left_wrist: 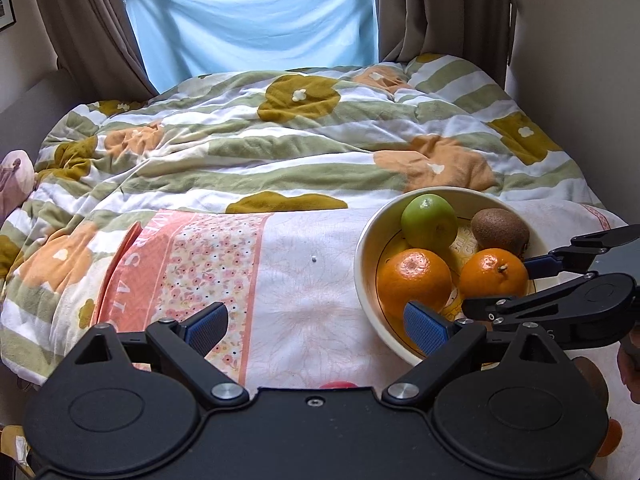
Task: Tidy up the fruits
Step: 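Open both tools to drop the oranges into the bowl, then move both tools back toward the remaining fruits, left tool reaching a green apple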
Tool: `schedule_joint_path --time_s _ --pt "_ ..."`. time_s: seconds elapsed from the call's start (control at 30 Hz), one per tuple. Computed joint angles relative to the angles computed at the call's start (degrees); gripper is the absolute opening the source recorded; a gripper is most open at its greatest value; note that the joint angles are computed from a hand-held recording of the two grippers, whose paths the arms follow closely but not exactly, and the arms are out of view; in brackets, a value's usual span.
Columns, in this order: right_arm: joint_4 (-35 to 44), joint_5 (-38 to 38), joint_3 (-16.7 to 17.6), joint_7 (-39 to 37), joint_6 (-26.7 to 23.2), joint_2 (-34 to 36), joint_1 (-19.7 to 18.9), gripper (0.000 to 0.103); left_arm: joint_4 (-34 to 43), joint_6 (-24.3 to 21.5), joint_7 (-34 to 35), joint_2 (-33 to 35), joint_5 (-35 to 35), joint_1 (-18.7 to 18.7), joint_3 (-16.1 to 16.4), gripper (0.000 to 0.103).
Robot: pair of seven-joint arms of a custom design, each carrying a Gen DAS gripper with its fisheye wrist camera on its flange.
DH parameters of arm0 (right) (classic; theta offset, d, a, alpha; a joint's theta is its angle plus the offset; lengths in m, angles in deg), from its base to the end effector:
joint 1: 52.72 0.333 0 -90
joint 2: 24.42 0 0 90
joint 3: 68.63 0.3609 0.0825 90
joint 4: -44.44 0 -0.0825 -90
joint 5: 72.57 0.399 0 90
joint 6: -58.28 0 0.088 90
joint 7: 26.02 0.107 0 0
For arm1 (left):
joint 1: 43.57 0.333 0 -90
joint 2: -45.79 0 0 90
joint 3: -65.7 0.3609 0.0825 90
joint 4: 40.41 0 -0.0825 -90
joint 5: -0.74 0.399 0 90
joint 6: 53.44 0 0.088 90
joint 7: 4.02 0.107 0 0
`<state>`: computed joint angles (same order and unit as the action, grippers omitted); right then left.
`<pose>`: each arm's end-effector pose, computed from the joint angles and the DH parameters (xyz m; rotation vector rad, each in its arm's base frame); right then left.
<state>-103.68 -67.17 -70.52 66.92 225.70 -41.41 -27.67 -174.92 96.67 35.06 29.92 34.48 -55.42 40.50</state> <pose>0.4277 0.1758 0.4674 -2.0251 1.5473 -0.3755 0.3865 -0.3259 0.5197 -1.5867 1.9735 -0.6187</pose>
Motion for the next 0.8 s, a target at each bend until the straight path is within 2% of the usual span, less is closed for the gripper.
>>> schedule_joint_path --time_s 0.03,0.07,0.23,0.37,0.47,0.6,0.8 --pt "-0.10 0.11 -0.05 -0.13 0.23 -0.32 0.11 0.087 -0.15 0.00 0.09 -0.28 -0.09 -0.08 0.08 0.097" --pt "-0.18 0.27 -0.20 -0.32 0.12 -0.72 0.31 0.103 -0.31 0.05 0.21 -0.57 -0.18 -0.11 0.12 0.097" --pt "-1.75 1.77 -0.74 0.72 0.64 -3.51 1.35 0.103 -1.25 0.51 1.31 -2.26 -1.36 -0.02 0.16 0.097" --pt "-2.38 -3.67 3.43 5.96 0.62 -5.44 -2.88 0.103 -1.91 1.13 2.24 -3.70 -2.30 0.56 -0.20 0.097" --pt "-2.90 -7.08 4.78 9.42 0.70 -7.52 -4.28 0.103 -2.32 1.35 2.85 -5.11 -2.62 1.18 -0.83 0.097" --pt "-3.08 -10.23 5.66 13.74 -1.60 -11.36 -5.42 0.103 -3.12 2.00 4.15 -7.63 -3.24 1.90 -1.66 0.097" --pt "-2.64 -13.68 7.61 21.52 -7.66 -17.89 -7.86 0.103 -4.78 4.97 8.56 -11.66 -7.10 2.34 -1.54 0.098"
